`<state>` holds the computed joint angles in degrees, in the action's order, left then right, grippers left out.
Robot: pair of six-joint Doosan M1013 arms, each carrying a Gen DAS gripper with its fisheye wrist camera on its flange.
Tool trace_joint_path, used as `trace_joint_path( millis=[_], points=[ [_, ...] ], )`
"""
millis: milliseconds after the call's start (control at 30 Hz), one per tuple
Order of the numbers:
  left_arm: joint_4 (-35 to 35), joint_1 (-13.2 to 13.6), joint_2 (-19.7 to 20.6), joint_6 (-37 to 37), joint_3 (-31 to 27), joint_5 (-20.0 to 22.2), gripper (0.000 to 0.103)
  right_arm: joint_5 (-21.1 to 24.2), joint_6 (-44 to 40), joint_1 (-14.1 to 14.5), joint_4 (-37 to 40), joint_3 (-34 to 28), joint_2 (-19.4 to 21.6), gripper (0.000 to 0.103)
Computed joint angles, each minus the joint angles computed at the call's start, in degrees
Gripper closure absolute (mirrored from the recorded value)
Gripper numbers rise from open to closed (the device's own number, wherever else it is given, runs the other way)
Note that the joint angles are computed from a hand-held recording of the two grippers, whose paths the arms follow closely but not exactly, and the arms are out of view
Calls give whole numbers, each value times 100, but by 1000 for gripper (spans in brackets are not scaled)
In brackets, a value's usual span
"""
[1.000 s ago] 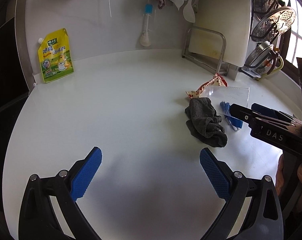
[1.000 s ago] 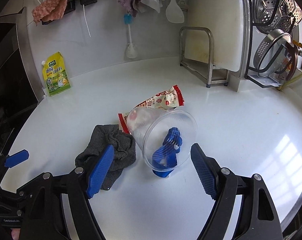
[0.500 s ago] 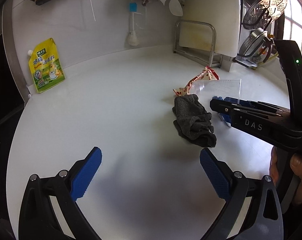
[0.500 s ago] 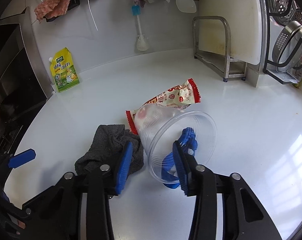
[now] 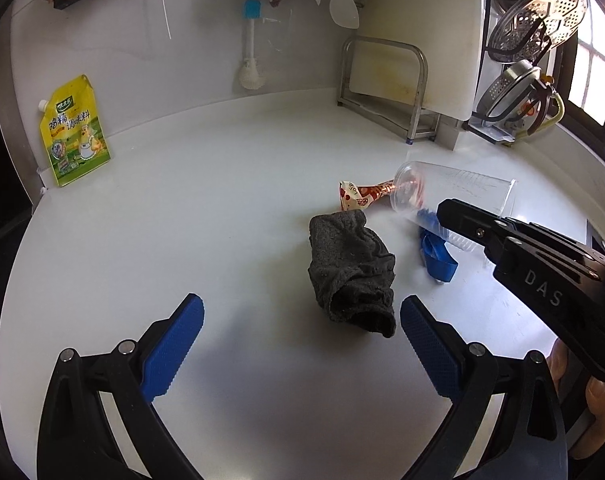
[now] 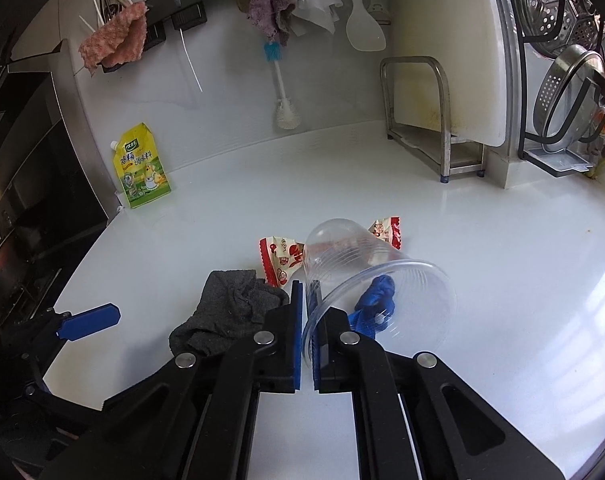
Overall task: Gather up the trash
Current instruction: 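Close the right tool on the cup rim while the left tool grasps the grey cloth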
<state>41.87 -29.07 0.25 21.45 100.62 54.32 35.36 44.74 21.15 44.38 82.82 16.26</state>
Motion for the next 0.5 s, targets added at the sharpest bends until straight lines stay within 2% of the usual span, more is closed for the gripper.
trace_joint_path(
  millis=[200,300,500],
  points=[
    [-65,50,190,102,-178,51,6,-100,-400,-160,575,137,-138,99],
    [-444,164,271,259,-287,-90,6,68,-318,-285,769,103,-124,99],
    [-637,234,534,479,-528,84,6,43,-300,-365,932,108,-137,99]
  ],
)
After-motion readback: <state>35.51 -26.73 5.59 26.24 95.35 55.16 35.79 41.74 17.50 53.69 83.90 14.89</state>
